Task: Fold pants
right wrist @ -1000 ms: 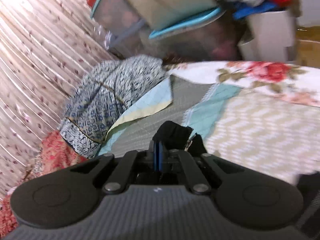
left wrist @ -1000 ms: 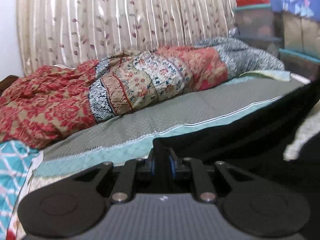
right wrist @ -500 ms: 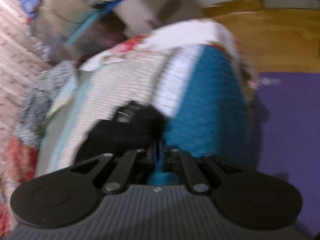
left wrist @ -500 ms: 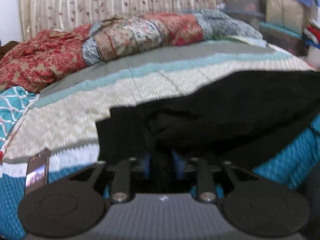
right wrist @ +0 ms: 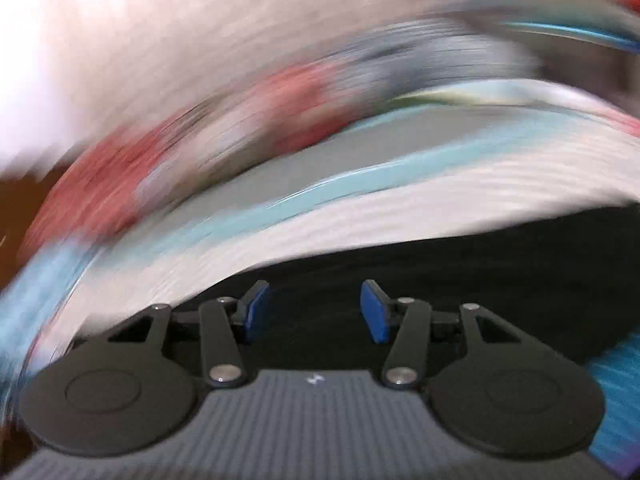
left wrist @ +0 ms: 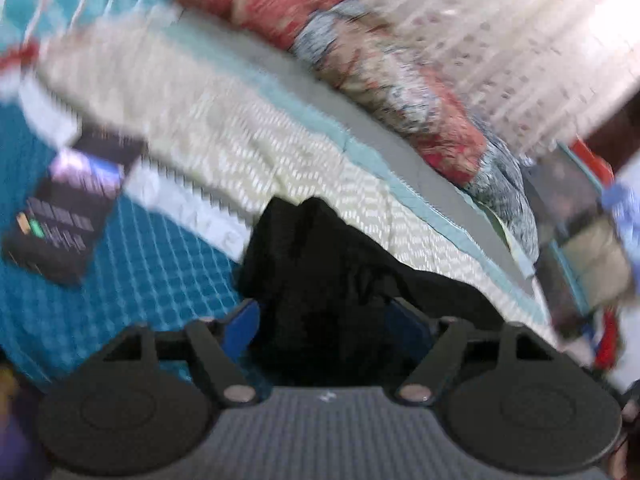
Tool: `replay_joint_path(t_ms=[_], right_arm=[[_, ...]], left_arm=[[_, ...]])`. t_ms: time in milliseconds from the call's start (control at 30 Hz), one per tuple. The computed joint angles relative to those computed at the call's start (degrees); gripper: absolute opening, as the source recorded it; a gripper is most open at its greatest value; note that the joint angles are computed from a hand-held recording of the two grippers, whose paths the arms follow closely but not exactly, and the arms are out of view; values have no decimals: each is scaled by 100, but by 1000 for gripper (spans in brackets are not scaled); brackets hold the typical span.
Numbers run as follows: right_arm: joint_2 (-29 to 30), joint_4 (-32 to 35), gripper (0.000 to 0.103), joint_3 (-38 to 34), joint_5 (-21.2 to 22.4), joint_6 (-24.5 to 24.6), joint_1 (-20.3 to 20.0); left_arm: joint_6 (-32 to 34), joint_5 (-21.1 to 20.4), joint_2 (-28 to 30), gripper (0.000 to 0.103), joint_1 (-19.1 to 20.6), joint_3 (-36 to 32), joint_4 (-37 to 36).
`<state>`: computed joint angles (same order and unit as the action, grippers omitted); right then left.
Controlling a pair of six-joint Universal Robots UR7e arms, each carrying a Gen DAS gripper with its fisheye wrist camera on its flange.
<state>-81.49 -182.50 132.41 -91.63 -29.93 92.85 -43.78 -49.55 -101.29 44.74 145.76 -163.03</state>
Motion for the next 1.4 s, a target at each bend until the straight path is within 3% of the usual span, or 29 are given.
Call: replay_joint_path(t_ms=[67,167,233,267,300,333,367,433,467,533,567,633,667,733,800,833,867,933,967,1000,1033,1100,1167,1233,1267,1300,1400], right_arm=[[634,621,57,-289,266,-545,418],[1628,1129,67,-775,199,-1565,1004],[2220,1324,71,-1107,-70,-2025,1302],[2425,1392,67,-1221,-248,-2143,1406],[2621,1423,36,-1383,-429,-2124,1512],[2778,1422,14,-1562,-616,-1980,1603],[2847,1336,7,-1718,-607,-1731,1603],[2859,443,7,-1641,-338,-1314,1551],[2900,-157,7,-1628,-451,-1207,1621],[2927,-1356,7,-1444,-538,-1418,1731],[2927,-1862,7,-1304,-420,-1643,1750],[2927,-2153,7,-1011,-256,-2123,1723],[2903,-1939,7,-869,-278,-2326,1720],[2854,-1113,9,-725,-504,-2626,1686],[2881,-152,16,-703,-979,-2746,1676],[2915,21,21,-680,-1119,-2753,1660],[2926,10,34,-630,-1091,-2747,1627],[2791,323,52,-687,-889,-2577,1616],[2700,475,56,-721,-788,-2453,1607],[2637,488,56,-699,-741,-2346,1662],[2603,473,56,-723,-697,-2312,1683],[2607,215,56,-655,-586,-2332,1656],[2542,-11,56,-550,-471,-2238,1609],[2555,-140,57,-527,-507,-2056,1606],[2622,-170,57,-553,-609,-1969,1621],[2754,-153,57,-652,-733,-1862,1634],[3095,300,53,-1020,-799,-1400,1634]], left_arm=[[-31,-112,289,80,233,-37,-335],[-112,-451,584,78,593,-192,-364],[-145,-681,676,60,692,-190,-501],[-42,-645,716,35,682,-207,-513],[109,-581,726,19,650,-227,-519],[214,-500,703,16,608,-237,-581],[335,-451,673,13,564,-211,-796],[759,-386,671,10,492,-167,-1535],[968,-313,721,10,441,-150,-1904],[1473,-354,952,9,414,-91,-2952],[1697,-352,1129,3,415,-62,-3498],[1874,8,1468,3,330,1,-4267],[1835,231,1546,3,306,15,-4297],[1445,580,1510,3,348,38,-3664],[935,485,1268,3,465,155,-3019],[781,413,1146,3,493,234,-2862],[633,406,1017,6,471,317,-2694],[424,366,747,18,449,401,-2223],[321,312,661,32,465,412,-2051],[204,214,551,46,479,419,-1897],[209,26,530,54,573,402,-1889],[286,-463,619,88,754,301,-1878],[498,-979,870,95,1015,115,-1907],[690,-1375,1262,93,1217,-78,-2046],[839,-1430,1458,81,1246,-159,-2130],[1055,-1355,1692,51,1258,-302,-2111],[1171,-1084,1886,33,1224,-440,-2185]])
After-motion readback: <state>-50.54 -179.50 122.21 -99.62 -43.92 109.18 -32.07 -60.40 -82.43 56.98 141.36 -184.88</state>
